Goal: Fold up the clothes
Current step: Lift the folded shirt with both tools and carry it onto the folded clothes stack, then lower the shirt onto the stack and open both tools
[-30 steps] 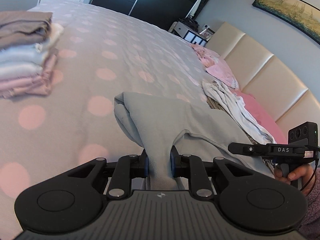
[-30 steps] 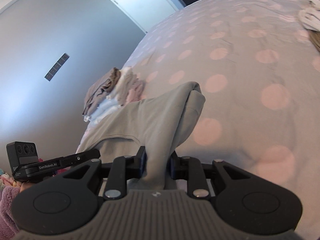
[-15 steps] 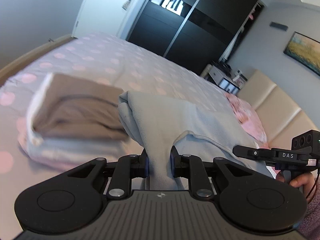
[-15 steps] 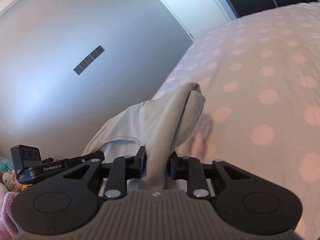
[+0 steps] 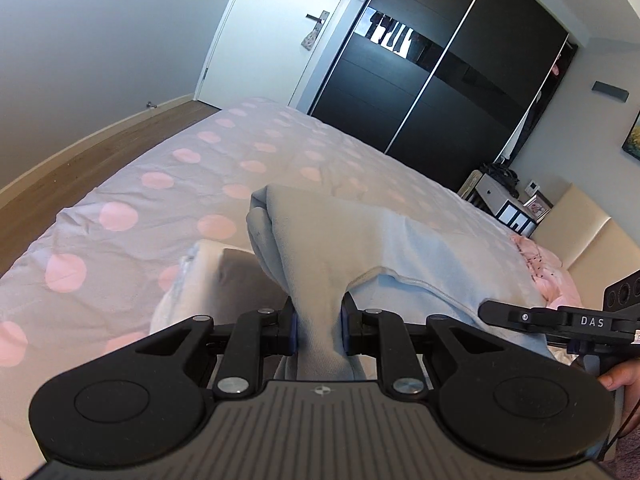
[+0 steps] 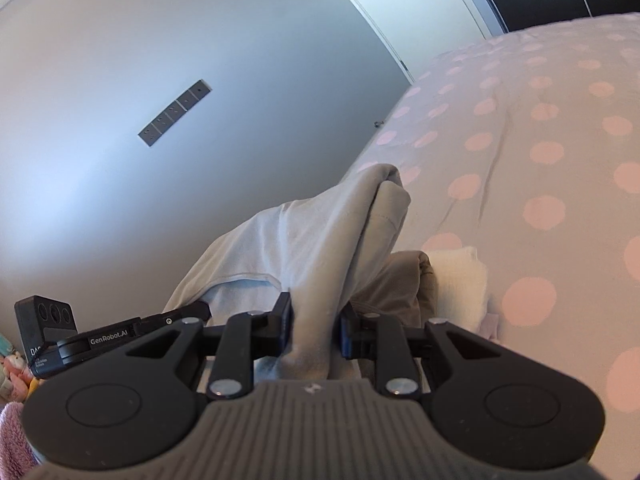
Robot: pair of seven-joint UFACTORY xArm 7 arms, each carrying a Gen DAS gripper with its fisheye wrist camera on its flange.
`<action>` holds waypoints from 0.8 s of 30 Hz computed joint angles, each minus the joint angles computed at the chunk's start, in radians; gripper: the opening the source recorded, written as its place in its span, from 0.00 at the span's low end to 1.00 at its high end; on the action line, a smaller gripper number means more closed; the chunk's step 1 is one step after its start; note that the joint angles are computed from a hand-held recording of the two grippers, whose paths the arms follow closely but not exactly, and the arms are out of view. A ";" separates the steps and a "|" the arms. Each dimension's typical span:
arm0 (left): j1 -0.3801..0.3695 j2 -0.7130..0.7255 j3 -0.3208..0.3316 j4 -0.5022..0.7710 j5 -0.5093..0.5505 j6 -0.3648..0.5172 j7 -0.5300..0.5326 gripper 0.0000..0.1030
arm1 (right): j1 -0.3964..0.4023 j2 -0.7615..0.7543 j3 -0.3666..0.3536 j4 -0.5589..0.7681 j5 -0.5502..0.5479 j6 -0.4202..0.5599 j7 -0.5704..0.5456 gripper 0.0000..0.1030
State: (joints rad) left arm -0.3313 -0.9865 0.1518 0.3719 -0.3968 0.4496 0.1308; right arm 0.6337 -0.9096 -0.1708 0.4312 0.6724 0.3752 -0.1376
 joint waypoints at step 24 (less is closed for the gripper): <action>0.133 -0.053 -0.049 -0.104 0.105 -0.131 0.016 0.50 | -0.046 0.074 0.022 -0.104 -0.253 -0.249 -0.042 0.44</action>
